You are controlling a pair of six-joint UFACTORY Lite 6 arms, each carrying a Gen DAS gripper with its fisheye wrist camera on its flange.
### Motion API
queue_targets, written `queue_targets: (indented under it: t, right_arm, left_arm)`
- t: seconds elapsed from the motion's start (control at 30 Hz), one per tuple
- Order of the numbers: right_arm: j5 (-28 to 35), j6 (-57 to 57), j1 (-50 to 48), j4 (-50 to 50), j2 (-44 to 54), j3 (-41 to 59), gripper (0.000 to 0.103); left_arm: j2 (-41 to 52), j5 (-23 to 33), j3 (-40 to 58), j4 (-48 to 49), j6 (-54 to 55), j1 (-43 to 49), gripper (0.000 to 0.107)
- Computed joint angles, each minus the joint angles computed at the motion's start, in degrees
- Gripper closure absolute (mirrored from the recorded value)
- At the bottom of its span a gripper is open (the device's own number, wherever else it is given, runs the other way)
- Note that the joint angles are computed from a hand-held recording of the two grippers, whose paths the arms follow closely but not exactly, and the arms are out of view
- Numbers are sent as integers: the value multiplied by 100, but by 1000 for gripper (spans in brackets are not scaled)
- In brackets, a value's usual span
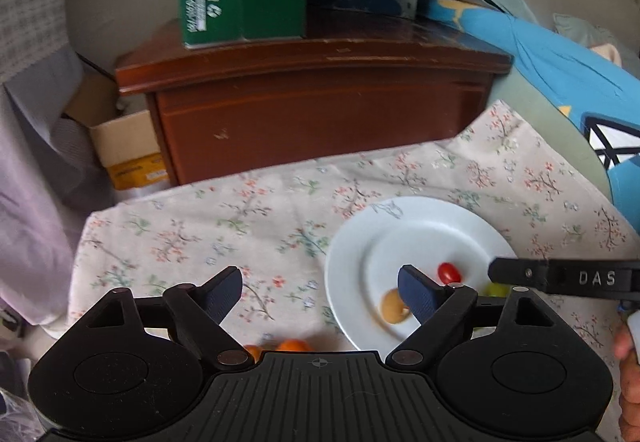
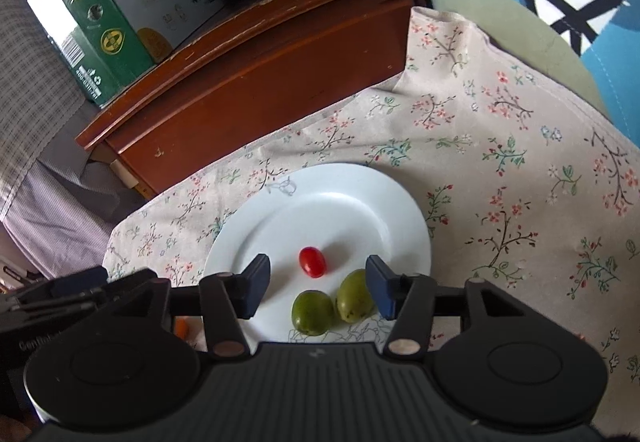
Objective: Organize fruits
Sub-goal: 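Withdraw both tools from the plate toward the mandarins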
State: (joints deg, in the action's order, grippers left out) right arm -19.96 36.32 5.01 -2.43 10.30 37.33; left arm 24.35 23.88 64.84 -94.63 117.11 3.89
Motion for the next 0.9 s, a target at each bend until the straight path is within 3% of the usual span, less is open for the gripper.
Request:
queue_targets:
  t: [0.1,0.2,0.5,0.9]
  right_arm:
    - [-102,140,62,-179,-78,-100,49]
    - [-25,-403,269,312,-188,-141,45]
    - [124,-1589,838,1626,-435,-304,32]
    - [365,-2124,1318,2430,-857,-537,31]
  left_arm:
    - [23,162,202,678,-709,196,20]
    - [90,529,438,1457,-1414,424,18]
    - [-114,616,337,2151,-1927,848,16]
    - [-87,389,213,2829,-2379,1034,16]
